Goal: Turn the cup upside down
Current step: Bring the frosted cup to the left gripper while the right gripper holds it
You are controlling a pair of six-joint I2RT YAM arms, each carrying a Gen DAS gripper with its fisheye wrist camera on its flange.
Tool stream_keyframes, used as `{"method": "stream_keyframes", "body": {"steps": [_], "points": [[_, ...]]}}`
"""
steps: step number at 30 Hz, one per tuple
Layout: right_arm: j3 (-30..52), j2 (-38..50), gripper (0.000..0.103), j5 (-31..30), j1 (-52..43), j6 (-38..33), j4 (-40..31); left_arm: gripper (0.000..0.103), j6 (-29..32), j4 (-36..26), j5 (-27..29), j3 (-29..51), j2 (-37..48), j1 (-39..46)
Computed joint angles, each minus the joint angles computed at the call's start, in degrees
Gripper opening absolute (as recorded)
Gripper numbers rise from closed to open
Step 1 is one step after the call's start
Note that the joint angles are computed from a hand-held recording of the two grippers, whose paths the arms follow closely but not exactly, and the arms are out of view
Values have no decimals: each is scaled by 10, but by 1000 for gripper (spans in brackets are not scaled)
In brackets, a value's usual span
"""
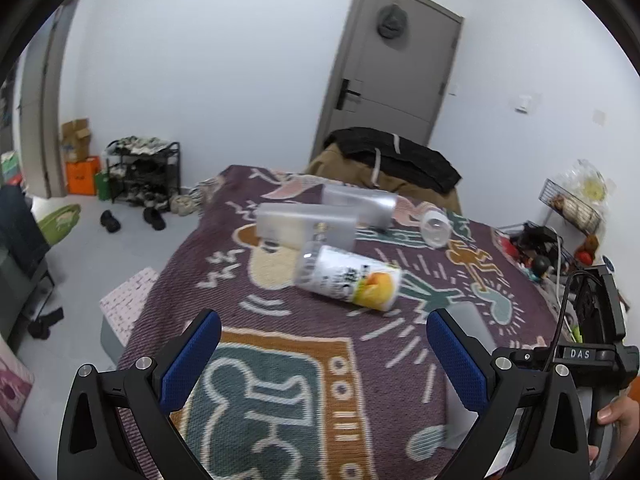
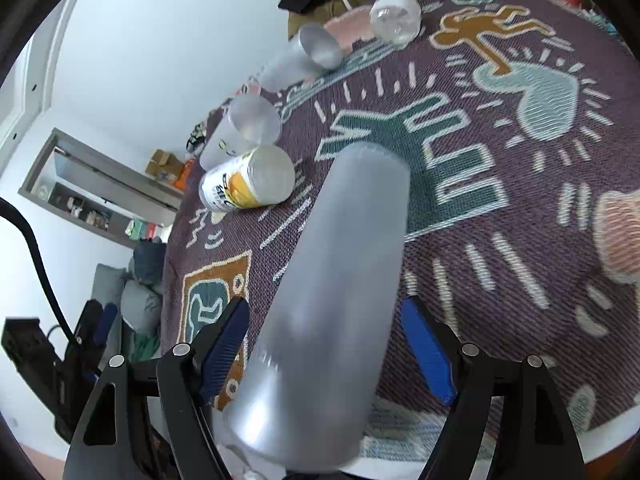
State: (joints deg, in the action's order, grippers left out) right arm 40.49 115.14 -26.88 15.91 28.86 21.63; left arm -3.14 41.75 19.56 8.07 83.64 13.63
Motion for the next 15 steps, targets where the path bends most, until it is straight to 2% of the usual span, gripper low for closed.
{"method": "stream_keyframes", "body": {"steps": [6, 11, 15], "points": [[-60, -28, 79, -16, -28, -13, 39, 103, -5, -81, -54, 46, -30, -107], [-129, -61, 79, -5, -55, -38, 120, 103, -4, -135, -97, 96, -15, -188], [-161, -51, 79, -9, -84, -44, 180, 103, 3, -178, -136, 143, 11, -248]]}}
